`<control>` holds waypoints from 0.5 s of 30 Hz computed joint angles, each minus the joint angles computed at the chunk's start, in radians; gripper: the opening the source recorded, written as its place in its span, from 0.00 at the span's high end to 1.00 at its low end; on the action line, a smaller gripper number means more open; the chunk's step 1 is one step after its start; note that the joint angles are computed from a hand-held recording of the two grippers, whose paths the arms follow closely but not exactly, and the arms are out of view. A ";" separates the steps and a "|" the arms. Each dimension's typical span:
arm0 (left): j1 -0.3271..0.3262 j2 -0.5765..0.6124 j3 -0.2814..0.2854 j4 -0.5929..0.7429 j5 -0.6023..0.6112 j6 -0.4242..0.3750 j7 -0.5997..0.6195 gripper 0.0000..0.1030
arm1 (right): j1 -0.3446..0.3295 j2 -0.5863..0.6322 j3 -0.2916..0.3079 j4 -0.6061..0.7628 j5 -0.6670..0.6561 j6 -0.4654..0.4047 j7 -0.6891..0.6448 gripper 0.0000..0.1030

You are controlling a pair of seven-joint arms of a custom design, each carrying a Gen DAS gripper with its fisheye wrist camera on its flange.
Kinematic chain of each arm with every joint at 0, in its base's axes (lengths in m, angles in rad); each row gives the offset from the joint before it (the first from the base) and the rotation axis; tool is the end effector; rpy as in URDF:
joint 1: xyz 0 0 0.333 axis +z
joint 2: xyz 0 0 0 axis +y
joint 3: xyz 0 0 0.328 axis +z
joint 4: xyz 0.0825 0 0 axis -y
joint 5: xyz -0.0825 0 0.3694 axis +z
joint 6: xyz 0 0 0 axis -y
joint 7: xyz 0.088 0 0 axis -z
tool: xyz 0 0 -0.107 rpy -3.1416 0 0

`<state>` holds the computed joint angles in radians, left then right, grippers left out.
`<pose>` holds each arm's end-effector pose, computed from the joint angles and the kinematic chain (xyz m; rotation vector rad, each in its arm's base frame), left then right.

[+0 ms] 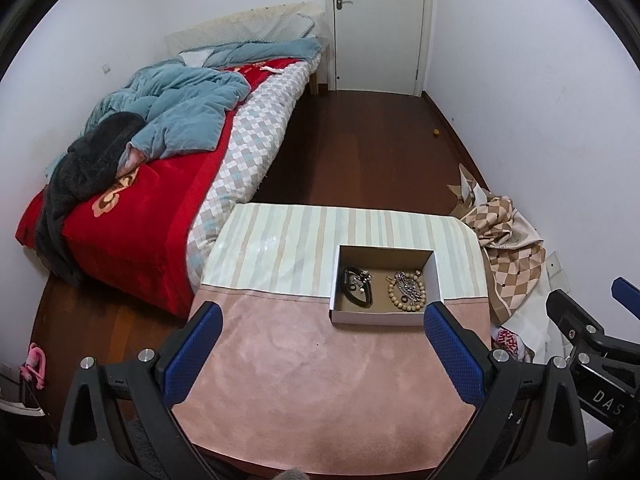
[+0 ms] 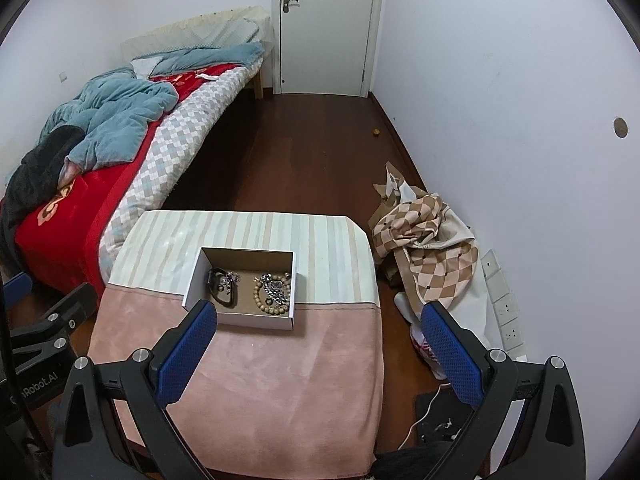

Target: Organize jewelry

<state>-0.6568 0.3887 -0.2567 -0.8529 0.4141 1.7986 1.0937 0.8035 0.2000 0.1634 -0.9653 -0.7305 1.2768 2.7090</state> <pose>0.4643 -0.4576 0.7674 -1.5140 2.2009 -0.7221 0.3893 0.3849 0.7914 -1.4733 2.3137 -0.8572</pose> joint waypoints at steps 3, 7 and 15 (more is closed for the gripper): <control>0.004 0.001 -0.002 -0.006 -0.011 -0.002 -0.003 0.00 | -0.002 0.005 -0.001 0.006 0.007 -0.003 -0.005 0.00; 0.012 -0.008 -0.005 -0.025 -0.019 0.007 -0.004 0.00 | -0.007 0.000 -0.001 -0.002 0.018 0.002 -0.008 0.00; 0.023 -0.020 -0.014 -0.050 -0.024 0.020 -0.012 0.00 | -0.006 0.001 0.000 0.000 0.014 0.000 -0.008 0.00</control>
